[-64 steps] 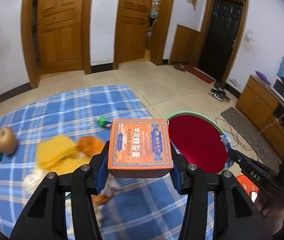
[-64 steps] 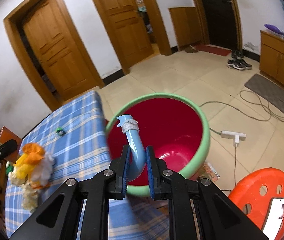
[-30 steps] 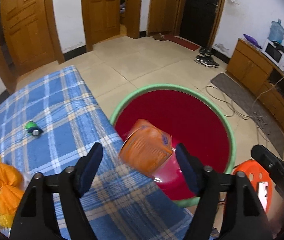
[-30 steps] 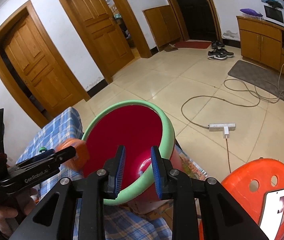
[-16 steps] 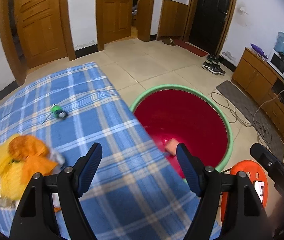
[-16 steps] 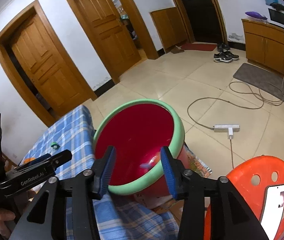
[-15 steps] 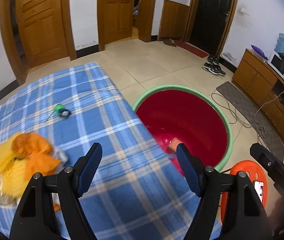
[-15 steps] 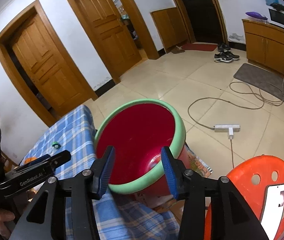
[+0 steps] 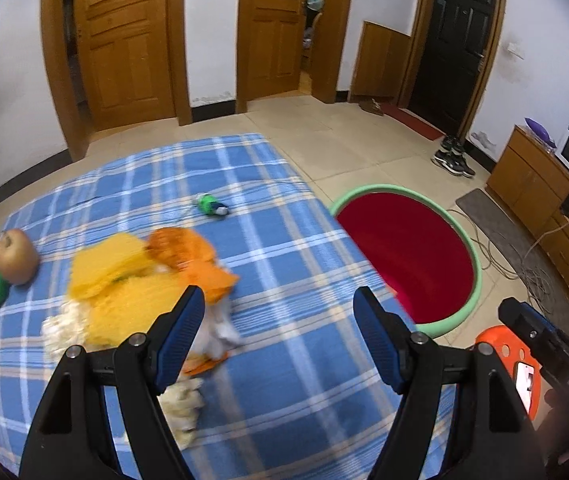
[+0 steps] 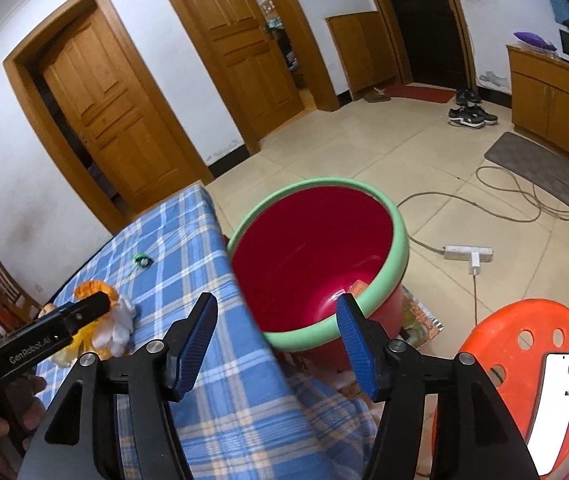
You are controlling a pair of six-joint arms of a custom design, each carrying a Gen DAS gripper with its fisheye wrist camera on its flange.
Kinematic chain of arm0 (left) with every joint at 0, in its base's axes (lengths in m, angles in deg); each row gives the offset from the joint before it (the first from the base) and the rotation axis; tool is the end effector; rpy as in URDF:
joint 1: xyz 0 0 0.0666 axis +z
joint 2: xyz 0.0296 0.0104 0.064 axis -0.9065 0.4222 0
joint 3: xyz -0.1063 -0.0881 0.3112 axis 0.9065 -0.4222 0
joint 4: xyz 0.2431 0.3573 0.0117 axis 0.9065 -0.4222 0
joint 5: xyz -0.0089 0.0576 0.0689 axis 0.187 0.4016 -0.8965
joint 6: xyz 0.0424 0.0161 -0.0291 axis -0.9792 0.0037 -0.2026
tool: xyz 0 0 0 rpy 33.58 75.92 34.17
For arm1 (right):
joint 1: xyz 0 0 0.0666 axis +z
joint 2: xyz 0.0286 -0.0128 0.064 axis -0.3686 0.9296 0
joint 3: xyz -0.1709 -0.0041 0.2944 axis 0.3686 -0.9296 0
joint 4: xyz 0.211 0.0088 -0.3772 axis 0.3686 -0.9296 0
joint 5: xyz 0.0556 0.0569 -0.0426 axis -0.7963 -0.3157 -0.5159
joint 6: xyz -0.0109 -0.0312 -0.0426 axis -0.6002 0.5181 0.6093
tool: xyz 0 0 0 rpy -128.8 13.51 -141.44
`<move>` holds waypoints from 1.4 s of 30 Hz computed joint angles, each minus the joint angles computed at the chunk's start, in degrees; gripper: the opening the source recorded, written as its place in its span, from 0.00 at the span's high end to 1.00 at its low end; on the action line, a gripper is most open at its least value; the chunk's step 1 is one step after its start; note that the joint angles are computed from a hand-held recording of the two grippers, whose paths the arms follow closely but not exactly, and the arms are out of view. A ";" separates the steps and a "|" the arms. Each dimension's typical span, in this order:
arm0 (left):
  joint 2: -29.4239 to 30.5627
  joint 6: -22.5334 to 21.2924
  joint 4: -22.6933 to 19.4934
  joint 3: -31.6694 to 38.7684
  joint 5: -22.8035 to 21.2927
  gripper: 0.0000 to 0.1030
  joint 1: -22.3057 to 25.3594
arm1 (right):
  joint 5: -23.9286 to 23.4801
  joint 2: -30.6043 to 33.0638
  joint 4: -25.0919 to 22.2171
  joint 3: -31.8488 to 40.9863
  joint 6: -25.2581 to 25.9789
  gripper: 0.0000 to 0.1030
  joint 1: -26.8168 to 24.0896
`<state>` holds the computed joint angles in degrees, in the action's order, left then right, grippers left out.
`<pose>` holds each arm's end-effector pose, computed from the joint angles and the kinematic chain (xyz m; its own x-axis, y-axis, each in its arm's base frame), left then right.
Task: Collect trash
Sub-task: 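Return both tools to the table and grasp the crumpled paper ball with the left tool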
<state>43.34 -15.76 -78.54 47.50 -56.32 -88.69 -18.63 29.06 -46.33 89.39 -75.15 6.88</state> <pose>0.5864 -0.2618 0.4037 -0.6820 0.2977 -0.6680 0.4669 0.8802 -0.0845 0.4698 0.2369 0.3773 -0.5071 0.5270 -0.6820 0.3905 0.8459 0.3633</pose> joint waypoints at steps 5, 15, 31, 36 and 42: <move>-2.12 0.24 0.86 -2.89 -1.00 0.26 2.56 | -0.36 1.48 -0.43 1.69 0.68 0.34 1.21; -4.98 0.68 2.99 -7.52 -4.31 0.26 7.56 | -3.04 5.44 -1.57 5.22 1.39 0.32 2.63; -0.13 0.86 2.66 -5.70 -2.43 0.26 11.92 | -5.11 9.93 -4.78 9.78 1.62 0.32 3.35; 0.82 1.96 2.44 -5.39 2.63 0.39 13.00 | -5.58 11.24 -5.42 11.13 2.09 0.32 3.50; -0.75 3.58 3.95 -7.62 4.61 0.51 13.94 | -6.18 12.14 -5.05 11.94 2.47 0.32 3.92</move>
